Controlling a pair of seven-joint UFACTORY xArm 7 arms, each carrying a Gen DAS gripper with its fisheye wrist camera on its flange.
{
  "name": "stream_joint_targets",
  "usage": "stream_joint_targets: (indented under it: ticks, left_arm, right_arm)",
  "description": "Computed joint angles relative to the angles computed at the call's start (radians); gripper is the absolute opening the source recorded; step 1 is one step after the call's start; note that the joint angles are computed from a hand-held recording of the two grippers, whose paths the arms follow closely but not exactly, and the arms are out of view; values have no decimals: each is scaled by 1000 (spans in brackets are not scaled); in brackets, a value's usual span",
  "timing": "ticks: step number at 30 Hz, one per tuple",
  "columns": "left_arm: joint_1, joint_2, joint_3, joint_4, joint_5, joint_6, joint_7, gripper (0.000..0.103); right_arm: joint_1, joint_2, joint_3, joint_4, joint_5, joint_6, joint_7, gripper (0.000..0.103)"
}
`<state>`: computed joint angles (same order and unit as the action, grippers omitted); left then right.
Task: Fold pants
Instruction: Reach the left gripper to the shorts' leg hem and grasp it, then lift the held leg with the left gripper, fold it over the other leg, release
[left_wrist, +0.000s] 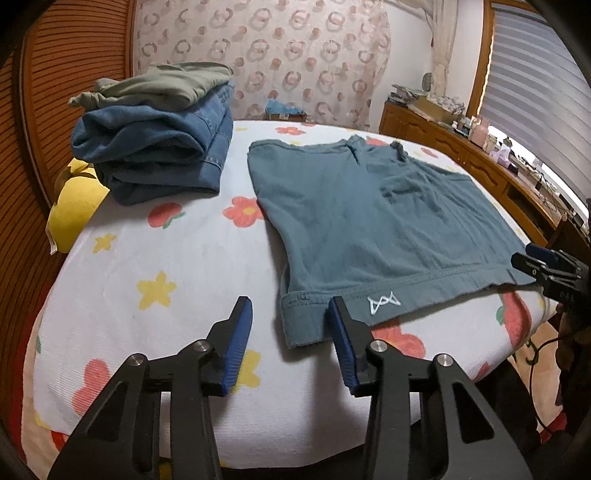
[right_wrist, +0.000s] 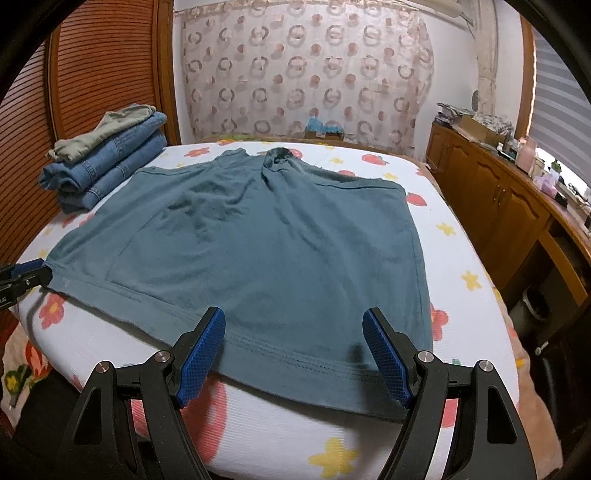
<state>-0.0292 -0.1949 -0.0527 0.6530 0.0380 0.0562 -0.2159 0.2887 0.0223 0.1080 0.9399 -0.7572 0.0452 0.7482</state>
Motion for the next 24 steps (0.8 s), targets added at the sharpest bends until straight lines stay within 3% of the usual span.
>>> stream_joint_targets:
  ticks: [3,7,10,12,16,21,24]
  left_arm:
    - [28,2,-23,-8,42,-20,-21,43]
    - [-83,2,77,-14,-66,-35,85,33]
    - [-182,-1,151,-19,-183,-51,184,16]
    - [-213,-9,167,-21,-232,-65,222,10]
    - [-215,-33,152,-23,-250,-86,244,8]
    - [-346,-58,247,-7,-313,-105,310,8]
    - [-444,-47,318,32,-358,-96,378,8]
  right_arm:
    - [4,12,-3,9,6,5,-1,79]
    - [6,-15,3,-15,2,15,10,79]
    - [-2,-17,10,-22,16,10,0,79]
    - [-8,-15,16,-31,99,-8,-73,79]
    - [-6,-33,29,-74,311,-37,-250,79]
    - [-10,-23,35,-77,458,-52,-395,83]
    - [-8,-10,34,-57,485,-38,-427,83]
